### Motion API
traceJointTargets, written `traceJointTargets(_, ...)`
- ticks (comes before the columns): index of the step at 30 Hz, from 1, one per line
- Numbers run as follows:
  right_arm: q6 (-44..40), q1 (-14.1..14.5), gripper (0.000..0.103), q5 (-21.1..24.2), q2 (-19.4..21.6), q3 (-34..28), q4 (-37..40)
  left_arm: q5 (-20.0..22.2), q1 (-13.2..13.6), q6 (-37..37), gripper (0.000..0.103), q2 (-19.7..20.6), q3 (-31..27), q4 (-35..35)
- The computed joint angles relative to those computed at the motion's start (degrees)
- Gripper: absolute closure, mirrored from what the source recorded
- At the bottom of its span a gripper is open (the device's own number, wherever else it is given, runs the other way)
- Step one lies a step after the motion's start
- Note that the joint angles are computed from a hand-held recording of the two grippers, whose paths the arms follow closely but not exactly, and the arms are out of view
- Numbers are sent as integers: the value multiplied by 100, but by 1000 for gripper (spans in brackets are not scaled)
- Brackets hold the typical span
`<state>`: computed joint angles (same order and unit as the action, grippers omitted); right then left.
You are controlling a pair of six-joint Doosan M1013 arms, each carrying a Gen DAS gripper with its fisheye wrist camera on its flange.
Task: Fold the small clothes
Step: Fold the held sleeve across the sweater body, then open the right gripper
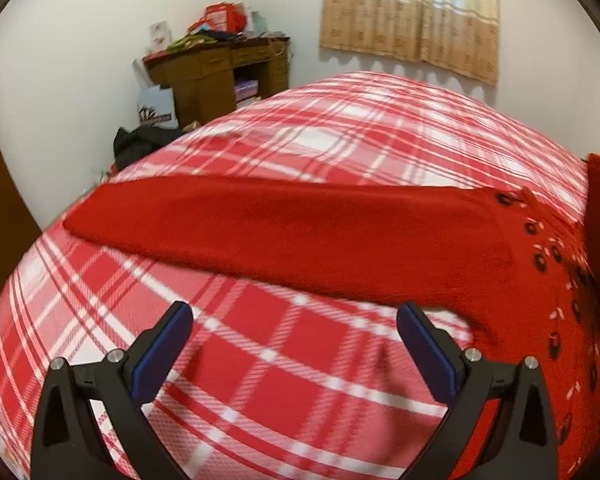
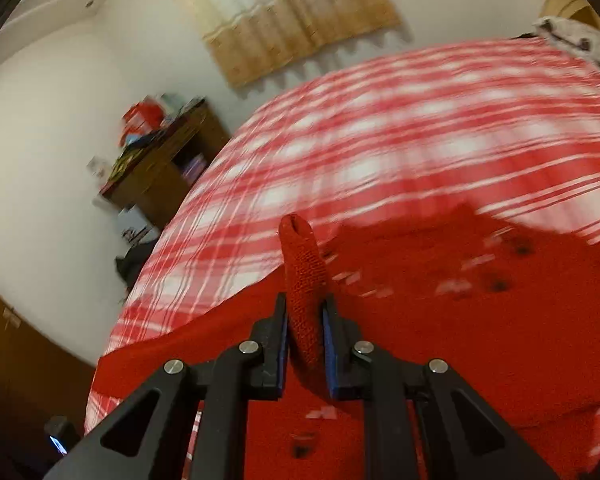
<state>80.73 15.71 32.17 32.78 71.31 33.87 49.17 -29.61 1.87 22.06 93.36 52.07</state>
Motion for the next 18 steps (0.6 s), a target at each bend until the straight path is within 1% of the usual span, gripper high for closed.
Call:
traceJointTargets(2, 102, 111, 88, 150, 213, -160, -83, -82, 26, -63, 0, 37, 35, -65)
traceJointTargets(5, 180, 242, 88, 480, 490, -337, -123, -283, 82, 161, 0, 40, 41, -331)
traceJointTargets(7, 196, 288, 87, 521, 555, -332, -200, -375, 125, 251, 0, 53, 33, -464)
traceJointTargets(8, 196, 303, 85, 486, 546, -292, -263, -398, 135, 258, 0, 62, 28, -485)
traceJointTargets(9, 169, 330, 85, 310, 502, -197, -333, -394, 122, 236, 0, 47, 44, -466)
traceJointTargets(10, 13, 339, 78, 284, 477, -159, -276, -382, 110, 220, 0, 41, 52, -443)
traceJointTargets(11, -166, 320, 63, 387, 475, -176, -142, -375, 113, 242, 0, 41, 52, -457)
traceJointTargets(12, -436, 297, 55, 548, 474, -198, 88, -353, 113, 287, 0, 55, 32, -477)
traceJointTargets(13, -687, 275, 44, 668, 446, -180, 312, -337, 106, 296, 0, 43, 45, -477)
traceJointTargets(14, -928, 257, 44, 700, 418, -135, 562, -322, 105, 317, 0, 46, 39, -485)
traceJointTargets(15, -1396, 216, 44, 674, 341, -4, 1097, -309, 106, 337, 0, 51, 31, -492)
traceJointTargets(16, -1811, 188, 45, 548, 247, 164, 1585, -302, 103, 337, 0, 51, 31, -486)
traceJointTargets(17, -2063, 175, 55, 321, 134, 333, 1839, -307, 104, 331, 0, 52, 29, -485)
traceJointTargets(18, -2044, 181, 63, 214, 90, 383, 1794, -303, 105, 336, 0, 55, 24, -490)
